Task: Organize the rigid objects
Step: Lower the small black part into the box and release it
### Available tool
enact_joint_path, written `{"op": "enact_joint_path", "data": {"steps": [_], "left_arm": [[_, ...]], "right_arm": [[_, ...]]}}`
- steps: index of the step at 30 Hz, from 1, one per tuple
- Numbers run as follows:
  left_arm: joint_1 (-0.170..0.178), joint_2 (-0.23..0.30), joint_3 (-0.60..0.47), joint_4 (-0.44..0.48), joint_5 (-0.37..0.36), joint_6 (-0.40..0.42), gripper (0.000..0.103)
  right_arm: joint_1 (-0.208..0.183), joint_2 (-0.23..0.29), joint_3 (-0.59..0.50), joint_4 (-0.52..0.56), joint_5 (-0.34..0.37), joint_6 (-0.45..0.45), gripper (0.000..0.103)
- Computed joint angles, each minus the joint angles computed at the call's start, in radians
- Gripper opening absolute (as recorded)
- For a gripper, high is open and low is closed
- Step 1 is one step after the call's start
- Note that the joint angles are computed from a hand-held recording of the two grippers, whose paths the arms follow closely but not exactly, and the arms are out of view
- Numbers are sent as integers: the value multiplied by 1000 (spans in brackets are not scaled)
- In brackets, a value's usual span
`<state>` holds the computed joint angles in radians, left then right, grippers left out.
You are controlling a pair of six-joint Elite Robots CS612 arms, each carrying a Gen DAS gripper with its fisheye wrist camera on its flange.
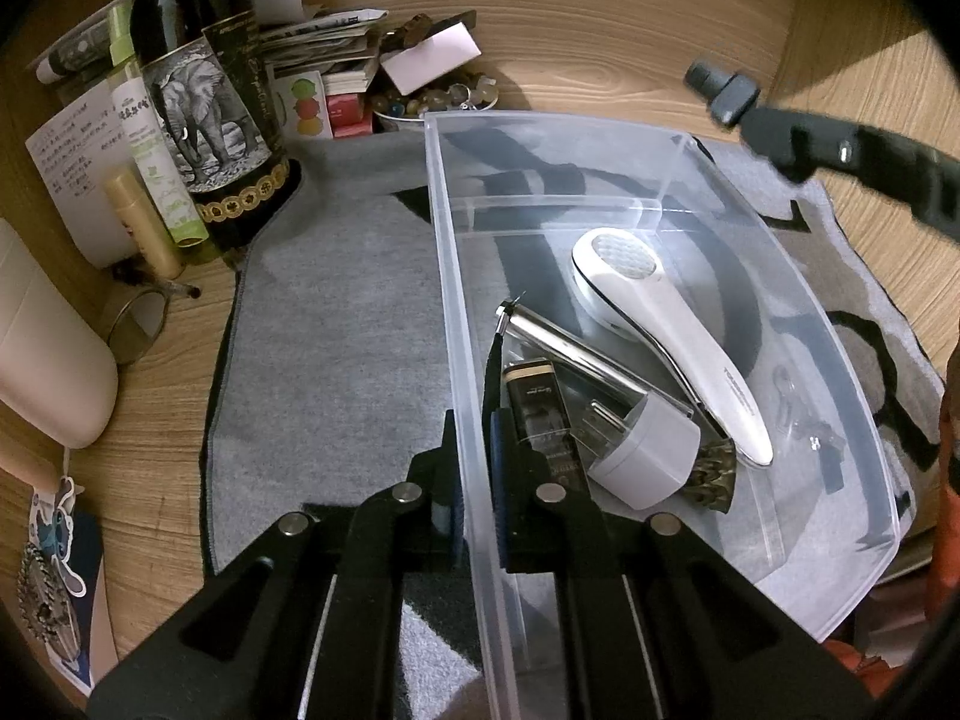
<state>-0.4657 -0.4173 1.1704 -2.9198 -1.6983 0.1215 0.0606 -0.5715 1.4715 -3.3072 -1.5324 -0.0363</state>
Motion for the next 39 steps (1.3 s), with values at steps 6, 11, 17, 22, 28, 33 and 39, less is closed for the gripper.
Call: {"op": "enact_joint_path", "data": {"steps": [6,11,17,22,28,33,39], "left_arm": [[0,0,0,0,0,-1,7],[0,0,-1,0,1,2,7],[0,0,0,-1,2,1,7],[0,0,-1,1,3,3,7],[0,0,-1,0,3,3,7],[0,0,-2,0,4,3,7],[0,0,-1,0,2,3,7]], "right_arm": [[17,24,-43,112,-2,-59,16],[26,41,-66,178,-7,-96,16],[32,52,-89,237,-25,-128,16],[35,53,-95,268,-29,-147,16],[38,51,-90,261,-35,-146,16],[36,42,-73,224,-28,-136,16],[33,20,-29,118,-40,-117,42]]}}
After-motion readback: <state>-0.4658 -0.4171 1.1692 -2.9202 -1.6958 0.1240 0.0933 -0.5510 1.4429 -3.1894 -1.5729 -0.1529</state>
